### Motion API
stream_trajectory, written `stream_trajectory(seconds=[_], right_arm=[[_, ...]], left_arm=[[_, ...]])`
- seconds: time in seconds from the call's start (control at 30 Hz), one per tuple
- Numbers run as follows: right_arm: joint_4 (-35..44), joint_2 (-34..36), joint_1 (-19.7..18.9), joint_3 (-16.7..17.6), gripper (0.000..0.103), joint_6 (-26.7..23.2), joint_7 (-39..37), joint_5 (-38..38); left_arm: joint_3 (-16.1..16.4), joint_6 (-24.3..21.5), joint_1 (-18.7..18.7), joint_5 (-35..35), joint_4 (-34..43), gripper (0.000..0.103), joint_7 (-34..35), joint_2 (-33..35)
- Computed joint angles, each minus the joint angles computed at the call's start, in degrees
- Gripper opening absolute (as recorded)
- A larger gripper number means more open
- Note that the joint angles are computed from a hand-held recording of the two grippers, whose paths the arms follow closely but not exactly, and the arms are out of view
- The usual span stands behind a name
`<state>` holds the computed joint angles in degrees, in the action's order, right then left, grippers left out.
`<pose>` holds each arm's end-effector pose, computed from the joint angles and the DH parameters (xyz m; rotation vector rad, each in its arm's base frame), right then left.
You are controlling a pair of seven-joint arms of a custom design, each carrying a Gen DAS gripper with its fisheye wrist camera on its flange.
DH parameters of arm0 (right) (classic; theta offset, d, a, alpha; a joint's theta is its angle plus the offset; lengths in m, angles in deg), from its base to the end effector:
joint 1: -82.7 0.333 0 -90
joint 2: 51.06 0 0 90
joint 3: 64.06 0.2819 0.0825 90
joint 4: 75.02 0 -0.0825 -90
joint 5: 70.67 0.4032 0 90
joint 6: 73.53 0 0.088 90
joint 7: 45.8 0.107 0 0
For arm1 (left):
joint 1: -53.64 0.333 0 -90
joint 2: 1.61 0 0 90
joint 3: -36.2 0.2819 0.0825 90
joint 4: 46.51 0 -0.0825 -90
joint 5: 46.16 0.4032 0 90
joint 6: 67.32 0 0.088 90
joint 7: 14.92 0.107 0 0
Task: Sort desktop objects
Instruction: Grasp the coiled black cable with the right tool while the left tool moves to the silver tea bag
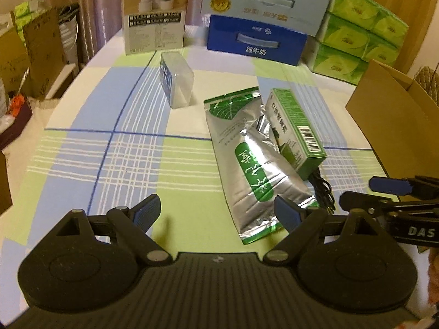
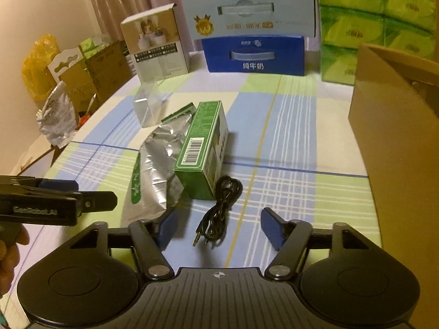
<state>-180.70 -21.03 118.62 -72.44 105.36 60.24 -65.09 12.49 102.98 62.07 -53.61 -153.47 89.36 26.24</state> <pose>0.6114 0.3210 0.2906 -1.8371 1.5762 -0.4087 0.6674 -0.1478 0.3047 -1.6277 2.1779 -0.8810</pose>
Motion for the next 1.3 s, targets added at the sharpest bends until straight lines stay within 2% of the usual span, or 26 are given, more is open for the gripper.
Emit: stream_trajectory(seconds=[0.13,0.27,0.4,0.47,0.53,0.57,0.6,0.63,0.87,1.2,1.27,1.3], right_arm=[[2.7,2.1,-0.4,0.0,0.042,-1.4,0.1,-0.2],[5.3,3.8,-1.2,0.8,0.040,-2.8,-0.5,-0.8],[7.3,5.0,-3.3,3.1,0.039,-5.0,-1.8,-0.8],[8.0,5.5,-3.3,3.0,0.034,-6.0,-1.8,-1.3],[8.2,5.6,-2.4,1.8,0.021,-6.7,-0.7,-2.0],[7.7,5.1,-1.0,-0.1,0.017,-7.3,1.2,-3.0],[7.7,5.1,-1.1,0.0,0.013,-7.3,1.5,-3.3],[7.3,4.9,-0.6,-0.9,0.013,-7.4,2.6,-3.9],[6.9,4.3,-1.3,-0.6,0.013,-7.7,5.4,-6.1],[7.4,5.0,-1.5,-0.4,0.013,-7.5,5.7,-8.2],[7.4,5.1,-0.9,-1.0,0.013,-7.6,5.9,-8.7],[7.3,5.0,-0.8,-1.1,0.013,-7.5,6.0,-8.9]], left_arm=[[-1.6,0.2,1.2,-1.0,1.4,0.087,1.1,1.3],[-1.3,-1.0,0.5,-1.1,3.9,0.087,0.2,3.1],[-1.9,-2.5,0.6,-1.6,6.2,0.087,0.7,4.9],[-2.9,-3.2,1.1,-2.4,7.3,0.087,1.6,5.9],[-3.3,-3.9,1.0,-3.0,8.6,0.087,2.3,6.9],[-3.4,-4.2,0.9,-3.2,9.2,0.087,2.7,7.5],[-3.4,-4.6,0.7,-3.3,9.9,0.087,3.0,8.0],[-3.7,-5.2,0.7,-3.7,10.7,0.087,3.4,8.7],[-3.9,-9.6,0.1,-7.4,16.4,0.088,4.3,12.8],[-0.8,-12.5,-3.3,-7.2,22.6,0.087,3.4,16.3],[-0.2,-13.4,-3.9,-6.3,23.2,0.082,3.8,16.3],[0.0,-13.9,-4.1,-5.8,23.2,0.071,4.2,16.1]])
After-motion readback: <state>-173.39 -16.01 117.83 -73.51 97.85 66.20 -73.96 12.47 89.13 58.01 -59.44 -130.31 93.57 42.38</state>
